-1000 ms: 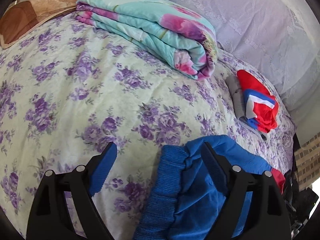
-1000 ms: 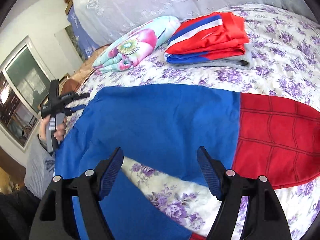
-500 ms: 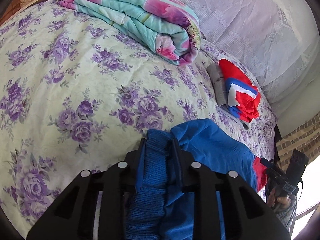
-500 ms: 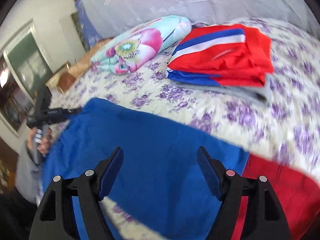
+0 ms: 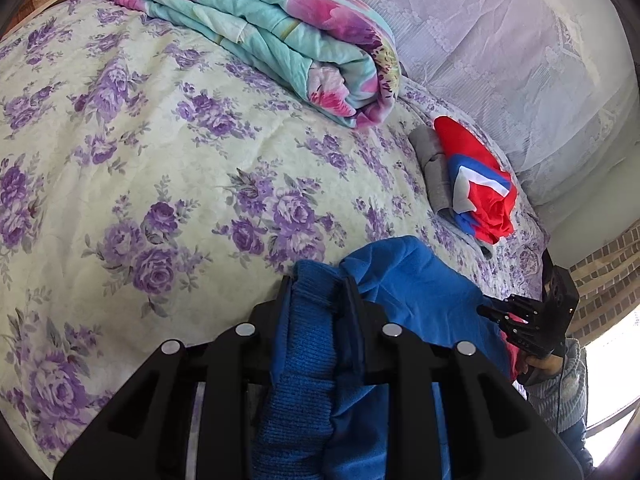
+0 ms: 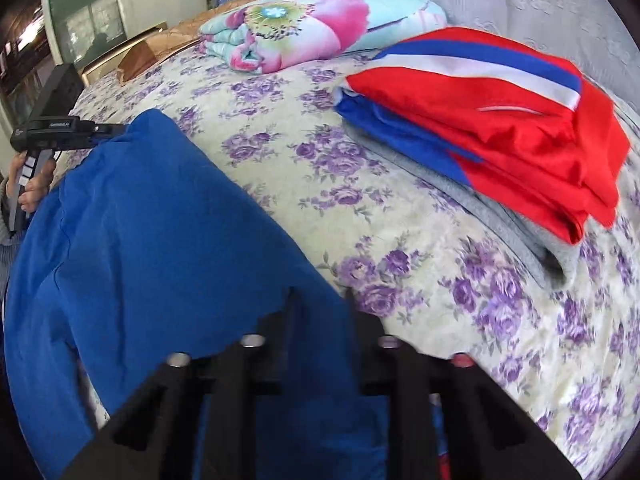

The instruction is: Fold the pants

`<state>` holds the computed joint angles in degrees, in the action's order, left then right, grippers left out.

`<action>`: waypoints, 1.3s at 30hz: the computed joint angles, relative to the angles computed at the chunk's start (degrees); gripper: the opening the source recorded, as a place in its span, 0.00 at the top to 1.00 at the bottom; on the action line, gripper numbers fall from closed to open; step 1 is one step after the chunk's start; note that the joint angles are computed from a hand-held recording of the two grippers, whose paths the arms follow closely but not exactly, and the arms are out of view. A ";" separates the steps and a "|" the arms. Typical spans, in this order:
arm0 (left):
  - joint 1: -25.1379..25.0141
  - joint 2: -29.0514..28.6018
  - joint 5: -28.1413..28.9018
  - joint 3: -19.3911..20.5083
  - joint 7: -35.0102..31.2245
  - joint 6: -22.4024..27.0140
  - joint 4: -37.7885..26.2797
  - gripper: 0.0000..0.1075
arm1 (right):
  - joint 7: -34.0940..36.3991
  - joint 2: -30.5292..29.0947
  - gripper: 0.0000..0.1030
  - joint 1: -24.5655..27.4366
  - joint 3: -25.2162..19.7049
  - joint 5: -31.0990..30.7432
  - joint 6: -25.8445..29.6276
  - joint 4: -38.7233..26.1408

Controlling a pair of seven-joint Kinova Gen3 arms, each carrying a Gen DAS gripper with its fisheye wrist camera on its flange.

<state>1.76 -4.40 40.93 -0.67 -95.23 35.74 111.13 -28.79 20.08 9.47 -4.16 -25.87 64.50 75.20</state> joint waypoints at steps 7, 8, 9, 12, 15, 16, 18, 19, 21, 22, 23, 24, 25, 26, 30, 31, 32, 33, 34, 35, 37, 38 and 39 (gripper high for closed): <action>1.10 -2.70 1.01 0.01 -1.63 -4.08 1.94 0.88 | 8.62 -10.36 0.96 4.22 1.02 -9.92 -3.92 11.80; 1.56 -3.40 0.86 0.06 -1.66 -4.96 2.28 0.88 | 9.44 -11.96 0.96 4.30 1.81 -11.01 -3.78 13.05; 2.04 -4.17 0.47 0.16 -1.40 -5.85 2.61 0.89 | 10.13 -13.38 0.96 4.32 2.65 -12.04 -3.26 14.06; 3.77 -6.29 0.04 -0.29 -0.25 -7.82 3.67 0.89 | 12.67 -18.06 0.96 3.89 5.28 -14.30 -2.57 17.45; 6.27 -8.11 2.96 -2.75 -1.60 -8.41 4.99 0.90 | 15.12 -22.22 0.96 3.13 8.33 -16.34 -1.40 20.36; 6.92 -8.81 3.79 -3.27 -1.79 -8.62 5.51 0.90 | 16.07 -23.58 0.96 2.86 9.47 -17.02 -0.78 21.34; 8.23 -10.74 5.12 -3.92 -1.70 -9.27 6.72 0.90 | 17.90 -26.54 0.96 2.24 11.76 -18.10 0.10 23.68; 9.40 -12.37 6.30 -4.59 -2.31 -9.90 7.76 0.90 | 18.75 -28.14 0.96 1.91 12.93 -18.40 0.67 24.85; 10.67 -15.28 6.13 -4.85 -1.66 -10.58 9.29 0.90 | 20.33 -31.13 0.96 1.18 15.36 -18.61 2.07 26.91; 10.56 -17.11 4.93 -4.15 -0.04 -10.72 10.07 0.90 | 20.94 -32.55 0.96 0.74 16.55 -18.74 2.80 28.05; 10.37 -18.95 3.64 -3.55 1.73 -10.73 10.93 0.90 | 21.43 -33.79 0.96 0.29 17.84 -18.81 3.79 29.05; 10.09 -21.15 2.31 -2.98 3.54 -10.49 11.99 0.90 | 21.90 -35.03 0.96 -0.17 19.20 -18.74 5.03 30.11; 9.68 -23.06 0.87 -2.38 5.37 -10.13 12.91 0.90 | 22.49 -36.41 0.96 -0.68 20.33 -18.17 6.18 31.38; 8.82 -25.10 -0.72 -1.63 7.50 -9.51 13.87 0.90 | 22.88 -37.96 0.96 -1.16 20.97 -17.16 6.69 32.79; 5.87 -33.13 -6.49 -1.06 15.40 -4.04 17.89 0.90 | 23.57 -43.62 0.96 -2.99 22.09 -11.75 7.86 38.94; 5.51 -34.61 -7.61 -1.24 17.15 -2.62 18.70 0.90 | 23.46 -44.70 0.96 -3.41 22.22 -10.66 7.72 40.54; 5.04 -35.85 -8.75 -1.19 18.78 -1.72 19.56 0.91 | 23.23 -45.66 0.96 -3.77 22.33 -9.76 7.28 41.99; 3.99 -37.24 -10.14 -0.63 20.80 -0.51 20.20 0.93 | 22.84 -46.04 0.96 -4.20 22.41 -9.01 6.75 43.01; 3.35 -38.77 -11.26 -0.55 22.61 0.46 20.96 0.94 | 22.32 -46.26 0.96 -4.64 22.82 -8.63 6.34 43.88; 3.77 -40.05 -11.67 -1.31 23.70 0.69 21.87 0.94 | 21.59 -46.35 0.96 -5.06 23.42 -8.53 6.08 44.54; 5.78 -42.54 -11.78 -3.39 25.33 0.55 23.49 0.94 | 20.15 -46.92 0.96 -5.96 24.85 -8.49 6.02 45.40; 6.63 -43.62 -11.74 -3.91 26.19 0.61 23.86 0.94 | 19.57 -47.52 0.96 -6.47 25.28 -8.38 5.84 45.73; 7.88 -44.23 -11.52 -4.40 26.68 0.39 24.21 0.94 | 19.03 -48.14 0.96 -7.00 25.55 -8.16 5.61 45.88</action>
<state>9.65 -48.63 29.42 -5.07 -68.55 36.13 135.33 -9.77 -28.06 2.46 21.39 -34.03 70.11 121.08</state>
